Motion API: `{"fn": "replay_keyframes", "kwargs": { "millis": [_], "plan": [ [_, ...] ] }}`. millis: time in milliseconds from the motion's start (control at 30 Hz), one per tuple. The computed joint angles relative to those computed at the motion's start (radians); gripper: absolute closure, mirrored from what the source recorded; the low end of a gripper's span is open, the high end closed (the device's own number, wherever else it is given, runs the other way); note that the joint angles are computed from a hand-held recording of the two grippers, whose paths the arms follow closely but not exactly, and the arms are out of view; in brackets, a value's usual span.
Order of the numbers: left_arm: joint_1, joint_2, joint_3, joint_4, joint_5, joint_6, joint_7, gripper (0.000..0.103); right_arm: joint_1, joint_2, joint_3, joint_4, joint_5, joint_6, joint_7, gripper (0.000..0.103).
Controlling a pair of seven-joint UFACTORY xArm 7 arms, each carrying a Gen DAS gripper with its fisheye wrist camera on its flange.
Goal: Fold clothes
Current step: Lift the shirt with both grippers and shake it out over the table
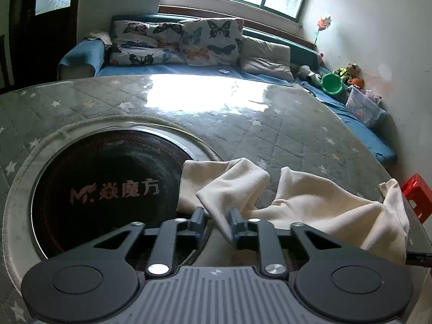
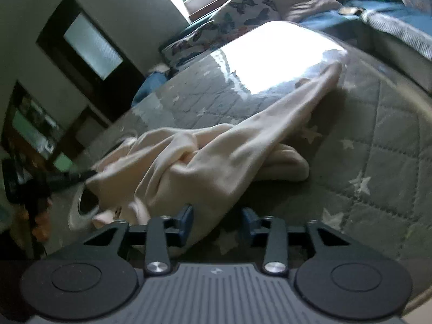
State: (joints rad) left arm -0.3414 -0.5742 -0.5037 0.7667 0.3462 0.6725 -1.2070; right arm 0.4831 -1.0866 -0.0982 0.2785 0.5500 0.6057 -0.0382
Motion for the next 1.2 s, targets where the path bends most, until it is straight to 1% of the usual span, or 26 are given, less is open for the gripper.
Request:
{"fn": "replay_keyframes", "kwargs": {
  "millis": [67,100,133,200,267,333,367,400,467,500,567,633,767,900,1000,1100,1200],
  "plan": [
    [-0.005,-0.002,0.008,-0.011,-0.006,-0.015,0.0,0.072,0.022,0.003,-0.028,-0.013,0.032,-0.032,-0.013,0.062],
    [-0.01,-0.002,0.014,-0.017,-0.014,-0.025,0.0,0.068,0.03,0.006,-0.035,-0.017,0.044,-0.046,-0.019,0.063],
    [-0.012,-0.003,0.017,-0.021,-0.021,-0.031,-0.001,0.066,0.041,0.009,-0.043,-0.021,0.056,-0.061,-0.026,0.064],
    [-0.011,-0.001,0.016,-0.025,-0.025,-0.037,-0.004,0.065,0.064,0.013,-0.059,-0.028,0.077,-0.082,-0.043,0.067],
    [-0.013,0.001,0.018,-0.029,-0.027,-0.05,-0.001,0.065,0.082,0.012,-0.075,-0.032,0.096,-0.091,-0.057,0.085],
    [-0.014,0.005,0.019,-0.032,-0.027,-0.067,0.006,0.067,0.1,0.01,-0.09,-0.035,0.116,-0.097,-0.072,0.092],
    [-0.012,0.009,0.018,-0.03,-0.026,-0.067,0.007,0.068,0.097,0.006,-0.09,-0.033,0.117,-0.093,-0.076,0.097],
    [-0.013,0.013,0.019,-0.03,-0.027,-0.072,0.011,0.078,0.093,0.001,-0.088,-0.031,0.115,-0.089,-0.079,0.099],
    [-0.019,0.017,0.028,-0.036,-0.036,-0.095,0.018,0.091,0.096,-0.009,-0.082,-0.02,0.117,-0.091,-0.088,0.1],
    [-0.019,0.017,0.029,-0.036,-0.037,-0.101,0.019,0.094,0.098,-0.012,-0.081,-0.01,0.118,-0.095,-0.093,0.1],
    [-0.005,0.016,0.019,-0.024,-0.026,-0.095,0.016,0.096,0.102,-0.013,-0.08,0.014,0.115,-0.108,-0.109,0.101],
    [0.011,0.013,0.01,-0.011,-0.011,-0.09,0.009,0.096,0.102,0.0,-0.075,0.051,0.102,-0.12,-0.124,0.101],
    [0.039,0.018,0.0,0.028,0.023,-0.091,0.02,0.097,0.129,0.056,-0.083,0.132,0.091,-0.161,-0.161,0.101],
    [0.067,0.018,0.001,0.065,0.051,-0.095,0.029,0.097,0.168,0.154,-0.082,0.236,0.08,-0.234,-0.208,0.101],
    [0.107,0.011,0.003,0.101,0.079,-0.088,0.036,0.097,0.209,0.27,-0.092,0.337,0.076,-0.287,-0.238,0.101],
    [0.156,0.017,0.003,0.148,0.113,-0.059,0.048,0.097,0.241,0.402,-0.095,0.454,0.08,-0.312,-0.264,0.101],
    [0.212,0.026,0.007,0.205,0.15,-0.022,0.049,0.098,0.285,0.534,-0.106,0.575,0.128,-0.339,-0.31,0.101]
  ]
}}
